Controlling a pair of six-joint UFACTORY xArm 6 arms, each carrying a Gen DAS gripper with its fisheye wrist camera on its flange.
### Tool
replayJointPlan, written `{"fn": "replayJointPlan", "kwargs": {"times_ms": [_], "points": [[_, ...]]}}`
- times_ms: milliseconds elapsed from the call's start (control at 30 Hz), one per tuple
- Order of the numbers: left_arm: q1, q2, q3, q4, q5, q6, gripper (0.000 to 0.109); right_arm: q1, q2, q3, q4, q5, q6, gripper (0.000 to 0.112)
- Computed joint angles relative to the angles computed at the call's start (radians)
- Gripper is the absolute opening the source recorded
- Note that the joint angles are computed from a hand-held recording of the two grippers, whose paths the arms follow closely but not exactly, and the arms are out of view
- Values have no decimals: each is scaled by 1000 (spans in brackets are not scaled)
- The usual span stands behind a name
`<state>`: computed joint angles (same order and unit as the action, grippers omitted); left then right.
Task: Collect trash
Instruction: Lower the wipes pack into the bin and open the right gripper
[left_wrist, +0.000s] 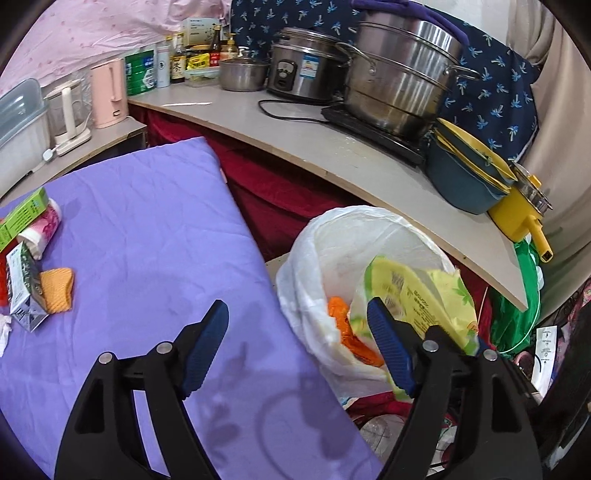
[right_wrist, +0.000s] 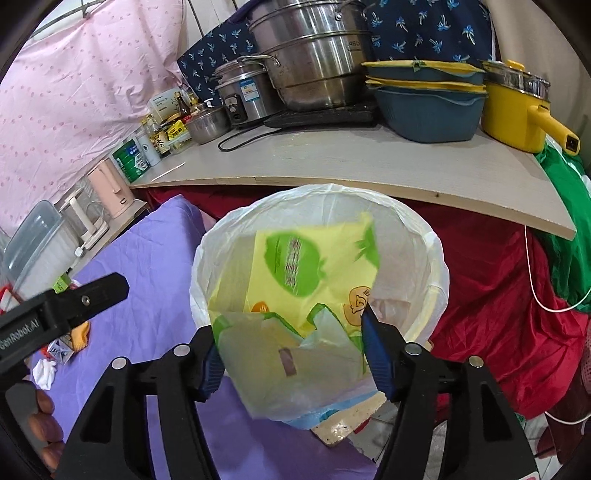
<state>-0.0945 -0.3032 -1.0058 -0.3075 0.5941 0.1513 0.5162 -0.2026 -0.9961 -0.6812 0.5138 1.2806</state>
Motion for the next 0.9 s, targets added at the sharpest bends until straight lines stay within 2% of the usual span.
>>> {"fn": "replayJointPlan", "kwargs": {"times_ms": [200, 400, 667, 900], "points": [[22, -41, 35, 33, -14, -15, 74, 32, -22, -8, -31, 19, 33, 67], [50, -102, 83, 118, -34, -65, 76, 76, -46, -13, -51, 57, 54, 69], [123, -187, 140, 163, -20, -83, 77, 152, -40, -43, -71, 93, 74, 71], [208, -245, 178, 133, 0, -33, 79, 209, -25, -74, -85, 112, 96, 72]]}}
